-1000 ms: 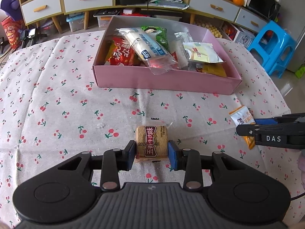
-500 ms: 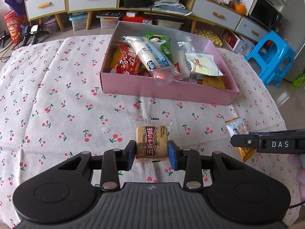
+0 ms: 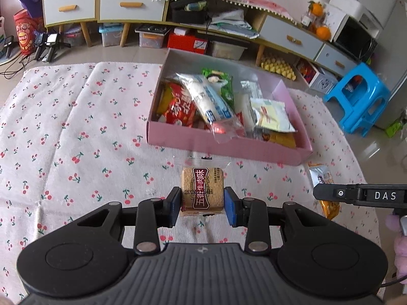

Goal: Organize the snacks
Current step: 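Lower both held packs into the pink box and open both tools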

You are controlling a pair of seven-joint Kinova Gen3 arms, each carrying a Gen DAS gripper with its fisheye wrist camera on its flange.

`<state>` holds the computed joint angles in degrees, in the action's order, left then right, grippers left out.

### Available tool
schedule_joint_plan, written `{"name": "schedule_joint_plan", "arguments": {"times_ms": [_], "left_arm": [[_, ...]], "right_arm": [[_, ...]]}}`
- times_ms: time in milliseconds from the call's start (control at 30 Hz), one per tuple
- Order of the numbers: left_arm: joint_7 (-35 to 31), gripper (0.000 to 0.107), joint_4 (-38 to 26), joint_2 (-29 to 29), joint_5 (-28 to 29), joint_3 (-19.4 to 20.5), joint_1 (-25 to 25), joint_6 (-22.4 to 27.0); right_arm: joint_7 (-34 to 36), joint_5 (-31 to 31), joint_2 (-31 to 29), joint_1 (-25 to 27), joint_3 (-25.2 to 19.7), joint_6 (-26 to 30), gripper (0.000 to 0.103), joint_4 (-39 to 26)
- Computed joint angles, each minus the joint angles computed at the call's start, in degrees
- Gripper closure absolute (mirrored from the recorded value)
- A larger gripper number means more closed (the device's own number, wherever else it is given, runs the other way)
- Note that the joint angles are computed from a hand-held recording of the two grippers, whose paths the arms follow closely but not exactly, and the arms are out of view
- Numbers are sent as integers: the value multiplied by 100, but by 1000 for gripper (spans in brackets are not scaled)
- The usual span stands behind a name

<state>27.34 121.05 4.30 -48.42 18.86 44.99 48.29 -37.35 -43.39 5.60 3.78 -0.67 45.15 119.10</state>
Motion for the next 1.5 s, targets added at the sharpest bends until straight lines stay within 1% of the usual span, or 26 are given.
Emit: {"name": "schedule_joint_plan", "arguments": {"times_ms": [167,333,567,667,800,900,1067,1367,1500], "left_arm": [[111,75,46,-134,-97,-16,-92,-2],[368,75,165,-274,-252,1,-287,-130],[1130,75,369,-383,-684,64,-543,-371],[1445,75,394,-331,-941,87,-587,-407],[1710,75,427,-222,-1230,39,-593,-431],[1856,75,421,-101,-1344,-26,-562,-352],[1768,75,296,157,-1375,-175,-468,-88],[1897,75,319,376,-1716,-413,-373,-261],[1966,75,375,418,-1890,-497,-391,-394]], "right_arm": [[-119,-229,-32,23,18,66,63,-61],[-162,-529,1,15,15,-7,63,-107],[-279,-878,179,58,-44,-208,63,-156],[-242,-1115,248,107,-90,-311,63,-135],[-163,-1386,353,134,-165,-488,63,-99],[-37,-1633,427,172,-228,-571,63,-66],[331,-2212,525,237,-326,-610,62,-2],[1209,-3403,762,124,-437,-649,62,136],[1503,-3719,878,-2,-428,-756,61,185]]}}
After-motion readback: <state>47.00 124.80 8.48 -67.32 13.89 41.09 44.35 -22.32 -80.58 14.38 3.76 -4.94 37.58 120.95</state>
